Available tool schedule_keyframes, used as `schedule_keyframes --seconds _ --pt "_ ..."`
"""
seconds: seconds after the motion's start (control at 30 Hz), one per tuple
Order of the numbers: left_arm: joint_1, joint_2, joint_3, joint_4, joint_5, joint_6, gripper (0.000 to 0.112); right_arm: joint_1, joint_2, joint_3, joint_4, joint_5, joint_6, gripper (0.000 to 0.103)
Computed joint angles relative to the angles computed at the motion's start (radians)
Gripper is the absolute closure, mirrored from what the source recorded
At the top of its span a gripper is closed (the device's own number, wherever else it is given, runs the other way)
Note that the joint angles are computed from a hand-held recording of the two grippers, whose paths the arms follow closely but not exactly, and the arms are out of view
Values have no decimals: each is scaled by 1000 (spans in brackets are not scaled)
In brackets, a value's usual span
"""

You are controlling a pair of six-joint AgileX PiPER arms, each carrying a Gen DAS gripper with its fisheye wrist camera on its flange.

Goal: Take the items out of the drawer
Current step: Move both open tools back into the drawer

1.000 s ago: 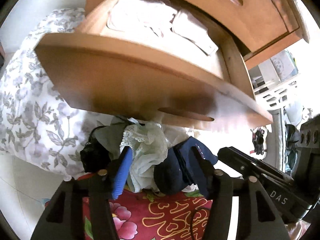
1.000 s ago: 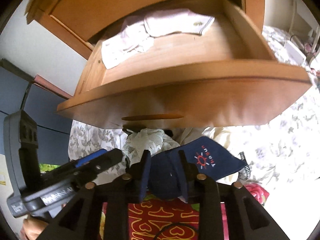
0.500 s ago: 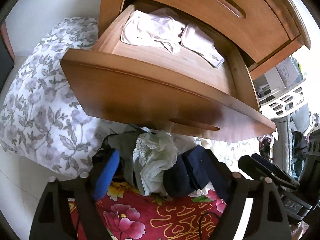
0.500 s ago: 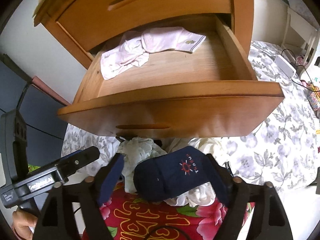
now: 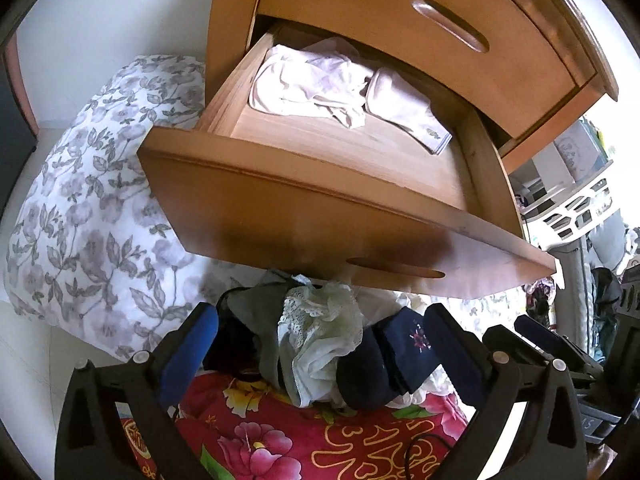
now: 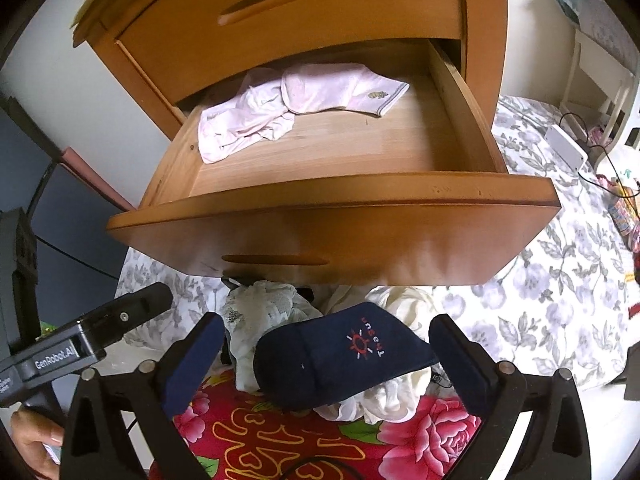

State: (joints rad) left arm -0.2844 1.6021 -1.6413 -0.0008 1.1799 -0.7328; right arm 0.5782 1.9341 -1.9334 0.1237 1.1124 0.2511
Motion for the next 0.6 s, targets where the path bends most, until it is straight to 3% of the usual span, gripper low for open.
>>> schedule_keyframes --seconds 0.13,0.4,0.6 --pt "-2 -19 8 19 -31 2 10 5 -27 27 -23 -49 0 0" --pt "-21 -59 2 131 -88 -39 10 4 -37 -5 -34 -60 -26 0" --pt "-4 -64 -6 98 -124 16 10 -9 -37 -5 9 -87 -41 0"
